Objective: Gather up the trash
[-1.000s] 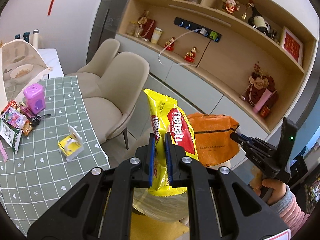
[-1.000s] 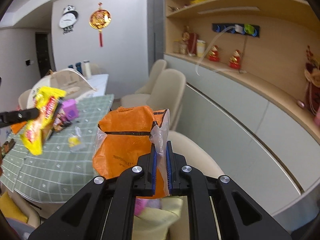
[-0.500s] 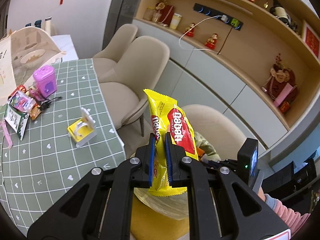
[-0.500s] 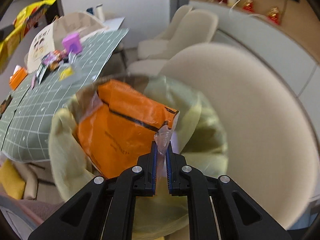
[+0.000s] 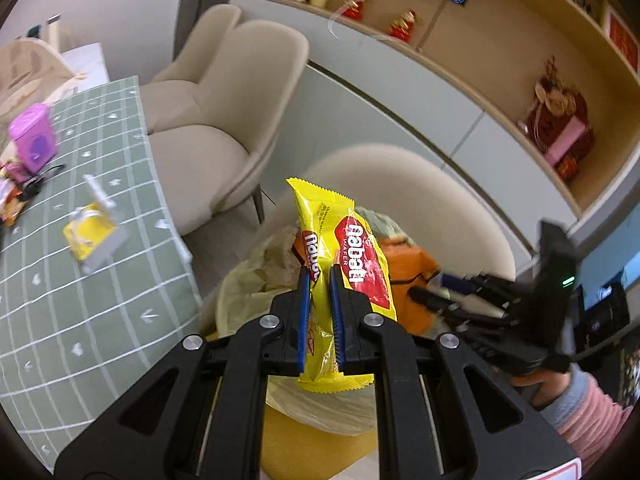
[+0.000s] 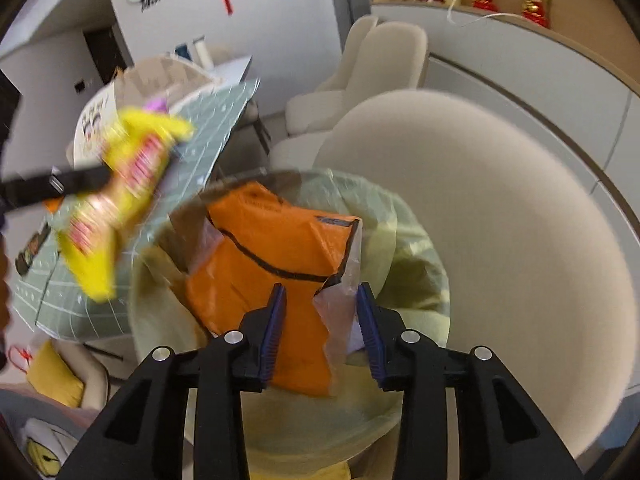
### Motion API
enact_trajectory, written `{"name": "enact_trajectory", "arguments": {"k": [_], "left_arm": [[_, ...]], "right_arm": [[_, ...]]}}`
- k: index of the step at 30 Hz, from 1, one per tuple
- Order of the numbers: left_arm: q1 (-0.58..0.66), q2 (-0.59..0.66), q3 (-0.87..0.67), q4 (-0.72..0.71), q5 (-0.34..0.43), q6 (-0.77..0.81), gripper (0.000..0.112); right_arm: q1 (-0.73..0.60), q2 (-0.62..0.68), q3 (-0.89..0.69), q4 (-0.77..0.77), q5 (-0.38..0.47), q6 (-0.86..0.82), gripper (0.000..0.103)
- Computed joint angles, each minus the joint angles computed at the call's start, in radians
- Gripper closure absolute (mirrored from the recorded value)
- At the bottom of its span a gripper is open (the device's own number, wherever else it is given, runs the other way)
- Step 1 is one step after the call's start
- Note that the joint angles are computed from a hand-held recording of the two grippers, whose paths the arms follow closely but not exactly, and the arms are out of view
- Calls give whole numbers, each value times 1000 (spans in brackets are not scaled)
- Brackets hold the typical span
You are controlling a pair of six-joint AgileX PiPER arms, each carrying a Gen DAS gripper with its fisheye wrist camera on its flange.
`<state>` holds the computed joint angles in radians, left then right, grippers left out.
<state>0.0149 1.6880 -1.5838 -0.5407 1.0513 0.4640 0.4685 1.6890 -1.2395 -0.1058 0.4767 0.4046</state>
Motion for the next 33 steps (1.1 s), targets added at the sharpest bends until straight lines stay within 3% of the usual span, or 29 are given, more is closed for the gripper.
{"name": "enact_trajectory", "arguments": {"k": [5, 8, 16, 19, 21, 26, 33], "left_arm": [[-129, 61, -24, 79, -33, -25, 103], [-228, 121, -65, 198, -56, -70, 103], [-346, 282, -219, 367, 47, -192, 102], [-327, 294, -234, 339, 68, -219, 97], [-298, 280, -225, 289, 80, -203, 86], [-232, 175, -123, 210, 53, -168, 79], [-43, 1, 18, 91, 20, -56, 79]], "right_arm": [[-23, -109, 83, -125, -53, 161, 68], [-42, -136, 85, -164, -52, 205, 68], [-76, -186, 140, -225, -75, 306, 68], [-92, -195, 159, -201, -88, 304, 68], [-91, -194, 160, -205, -86, 310, 68], [-74, -180, 130, -233, -69, 345, 68], [32, -135, 34, -386, -17, 485, 66]]}}
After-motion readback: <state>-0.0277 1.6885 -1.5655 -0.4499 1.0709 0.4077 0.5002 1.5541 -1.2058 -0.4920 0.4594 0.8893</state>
